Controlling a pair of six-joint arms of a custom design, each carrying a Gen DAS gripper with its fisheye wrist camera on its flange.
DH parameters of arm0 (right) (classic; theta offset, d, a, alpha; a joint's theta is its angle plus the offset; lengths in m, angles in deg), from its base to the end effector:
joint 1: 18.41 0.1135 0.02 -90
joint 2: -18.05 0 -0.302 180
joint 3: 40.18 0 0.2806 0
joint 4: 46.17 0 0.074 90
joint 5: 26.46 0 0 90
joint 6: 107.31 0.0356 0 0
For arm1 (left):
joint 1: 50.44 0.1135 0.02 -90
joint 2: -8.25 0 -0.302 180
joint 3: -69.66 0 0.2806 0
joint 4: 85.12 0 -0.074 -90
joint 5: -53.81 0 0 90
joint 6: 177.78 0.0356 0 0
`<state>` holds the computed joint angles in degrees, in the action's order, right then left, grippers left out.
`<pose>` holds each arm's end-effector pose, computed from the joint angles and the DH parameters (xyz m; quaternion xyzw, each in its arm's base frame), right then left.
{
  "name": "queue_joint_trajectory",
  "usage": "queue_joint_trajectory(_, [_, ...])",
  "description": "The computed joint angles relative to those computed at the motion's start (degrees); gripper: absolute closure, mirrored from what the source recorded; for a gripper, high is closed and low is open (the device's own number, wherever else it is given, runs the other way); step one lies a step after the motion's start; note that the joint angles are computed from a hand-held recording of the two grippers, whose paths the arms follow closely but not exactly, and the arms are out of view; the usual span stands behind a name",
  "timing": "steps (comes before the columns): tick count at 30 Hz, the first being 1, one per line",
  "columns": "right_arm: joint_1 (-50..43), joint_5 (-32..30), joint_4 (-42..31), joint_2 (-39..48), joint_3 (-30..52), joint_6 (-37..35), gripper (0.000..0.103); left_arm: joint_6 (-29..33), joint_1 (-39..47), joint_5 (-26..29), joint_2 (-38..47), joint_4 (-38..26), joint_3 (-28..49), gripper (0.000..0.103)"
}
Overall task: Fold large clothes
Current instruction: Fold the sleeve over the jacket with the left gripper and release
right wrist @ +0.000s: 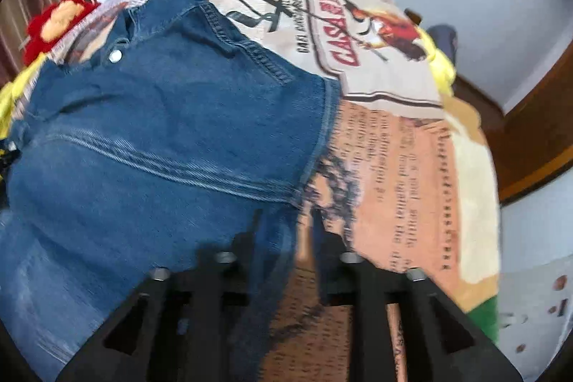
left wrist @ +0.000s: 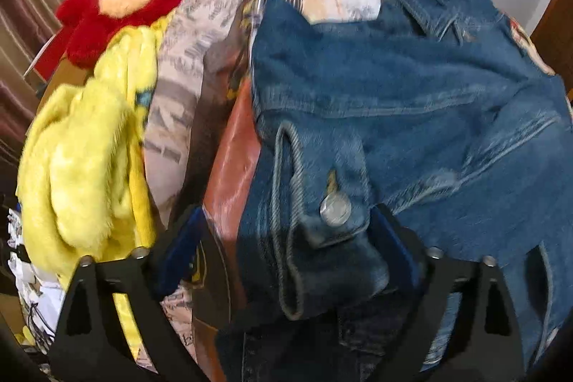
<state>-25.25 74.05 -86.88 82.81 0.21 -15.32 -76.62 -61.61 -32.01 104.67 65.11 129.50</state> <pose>0.1906 -0.0294 0.1720 0.0946 0.9679 -0.0984 0.2109 0.3164 -0.0651 0.1461 0.1967 0.9582 -0.0357 0.2048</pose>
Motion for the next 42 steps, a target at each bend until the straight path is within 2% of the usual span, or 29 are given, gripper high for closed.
queue_joint_trajectory(1, [0.9, 4.4, 0.2, -1.2, -0.9, 0.6, 0.027, 0.2, 0.3, 0.3, -0.1, 0.1, -0.6, 0.007])
queue_joint_trajectory(2, [0.9, 7.0, 0.7, -2.2, -1.6, 0.6, 0.019, 0.2, 0.8, 0.8, -0.6, 0.5, -1.3, 0.007])
queue_joint_trajectory(6, [-9.6, -3.7, -3.7, -5.2, -1.0, -4.2, 0.019, -0.4, 2.0, 1.7, -3.1, -1.7, -1.3, 0.007])
queue_joint_trajectory(11, [-17.3, -13.4, -7.7, -5.7, 2.1, -4.4, 0.019, -0.6, 1.8, 2.5, -4.4, -3.6, 3.3, 0.007])
queue_joint_trajectory(13, [-18.7, -17.9, -7.9, -5.1, 3.6, -2.7, 0.019, -0.9, 1.3, 2.7, -2.8, -4.1, 6.7, 0.007])
queue_joint_trajectory(18, [-17.8, -23.5, -4.6, 1.3, 7.3, 2.6, 0.019, -4.0, 0.4, 4.2, 6.4, -7.0, 17.6, 0.009])
queue_joint_trajectory(20, [-17.1, -24.0, -2.4, 5.4, 8.5, 3.8, 0.019, -5.7, 0.7, 7.6, 10.6, -9.4, 22.1, 0.024])
queue_joint_trajectory(22, [-17.0, -24.7, -0.5, 9.7, 9.6, 4.7, 0.022, -7.2, 1.2, 9.6, 14.7, -11.6, 26.3, 0.035])
queue_joint_trajectory(24, [-17.5, -26.3, 1.1, 14.6, 10.7, 5.5, 0.031, -8.4, 1.6, 11.3, 18.3, -12.8, 29.6, 0.043])
queue_joint_trajectory(28, [-19.0, -30.4, 3.5, 21.5, 11.9, 6.7, 0.047, -9.9, 1.7, 11.3, 23.9, -14.2, 35.0, 0.069])
queue_joint_trajectory(29, [-19.6, -32.0, 4.4, 22.5, 11.9, 7.1, 0.056, -9.8, 1.6, 11.2, 24.4, -14.0, 35.5, 0.077])
queue_joint_trajectory(30, [-20.4, -34.4, 5.4, 23.5, 12.0, 7.3, 0.064, -9.7, 1.6, 11.2, 24.8, -13.7, 36.0, 0.081])
queue_joint_trajectory(31, [-20.5, -35.2, 5.6, 23.9, 12.2, 7.3, 0.066, -9.6, 1.4, 11.4, 24.9, -13.3, 36.1, 0.087])
queue_joint_trajectory(32, [-20.4, -35.0, 6.0, 24.0, 12.2, 7.5, 0.077, -9.6, 0.8, 10.7, 24.4, -12.4, 35.6, 0.093])
queue_joint_trajectory(33, [-19.8, -34.1, 6.5, 23.7, 12.3, 7.2, 0.085, -9.3, 0.1, 9.1, 23.5, -11.4, 34.8, 0.094])
queue_joint_trajectory(35, [-18.4, -31.0, 7.6, 22.7, 12.7, 7.3, 0.090, -8.4, -1.9, 5.1, 21.2, -9.1, 32.8, 0.095])
queue_joint_trajectory(42, [-14.0, -25.1, 6.6, 22.5, 19.4, 6.4, 0.094, -8.6, -3.6, 4.7, 13.1, -6.6, 30.9, 0.095])
